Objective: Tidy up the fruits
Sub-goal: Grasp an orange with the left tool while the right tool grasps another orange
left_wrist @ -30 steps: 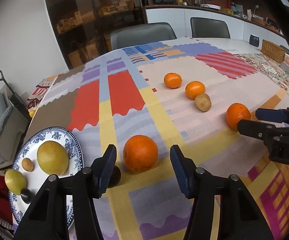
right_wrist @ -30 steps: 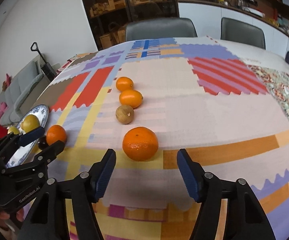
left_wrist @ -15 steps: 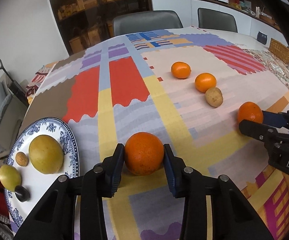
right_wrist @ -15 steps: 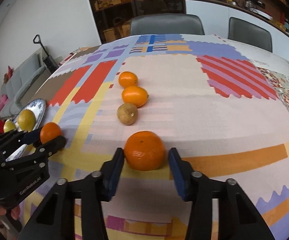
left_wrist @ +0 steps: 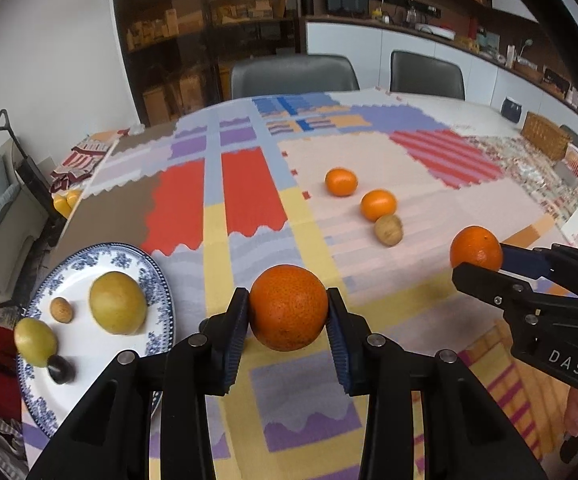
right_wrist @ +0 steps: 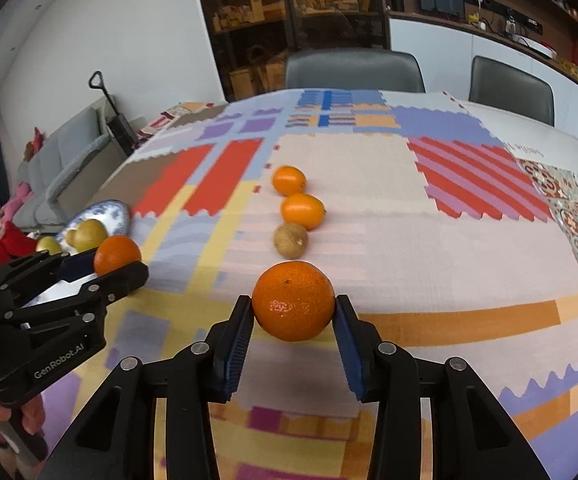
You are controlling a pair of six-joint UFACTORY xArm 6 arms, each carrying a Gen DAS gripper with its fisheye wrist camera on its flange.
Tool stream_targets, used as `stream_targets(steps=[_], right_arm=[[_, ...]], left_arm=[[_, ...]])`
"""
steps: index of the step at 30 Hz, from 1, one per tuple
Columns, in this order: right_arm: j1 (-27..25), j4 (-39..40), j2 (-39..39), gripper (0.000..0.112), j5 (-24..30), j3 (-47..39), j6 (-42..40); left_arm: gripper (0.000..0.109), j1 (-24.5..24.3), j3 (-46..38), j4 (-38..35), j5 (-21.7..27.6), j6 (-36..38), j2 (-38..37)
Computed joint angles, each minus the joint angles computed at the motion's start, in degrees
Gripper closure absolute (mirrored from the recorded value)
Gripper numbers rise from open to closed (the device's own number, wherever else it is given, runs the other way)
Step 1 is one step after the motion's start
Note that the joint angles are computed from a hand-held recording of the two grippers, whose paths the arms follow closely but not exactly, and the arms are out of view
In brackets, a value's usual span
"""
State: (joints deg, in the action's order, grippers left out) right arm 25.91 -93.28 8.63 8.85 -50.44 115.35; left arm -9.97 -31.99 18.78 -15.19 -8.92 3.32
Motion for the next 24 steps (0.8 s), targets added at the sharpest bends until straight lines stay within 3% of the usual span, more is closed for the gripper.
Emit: stream_targets(steps=[4,12,24], right_arm=[[1.04,-1.57,-3.20,0.070,0.05,1.46,1.24],[4.43,-2.18,-8.55,0.070,1.23,3.68,1.13],[9.90,-3.11,-11.67,0.070,2.66,3.48,0.71]], left_arm=[[0.071,1.64,3.11,5.36,-1.23,-5.02,-4.48],[0.071,3.75,9.27,7.41,-3.04,-7.40,-12.98],[0.071,14.84,13.92,31.11,-5.26,-27.61,-22.41]])
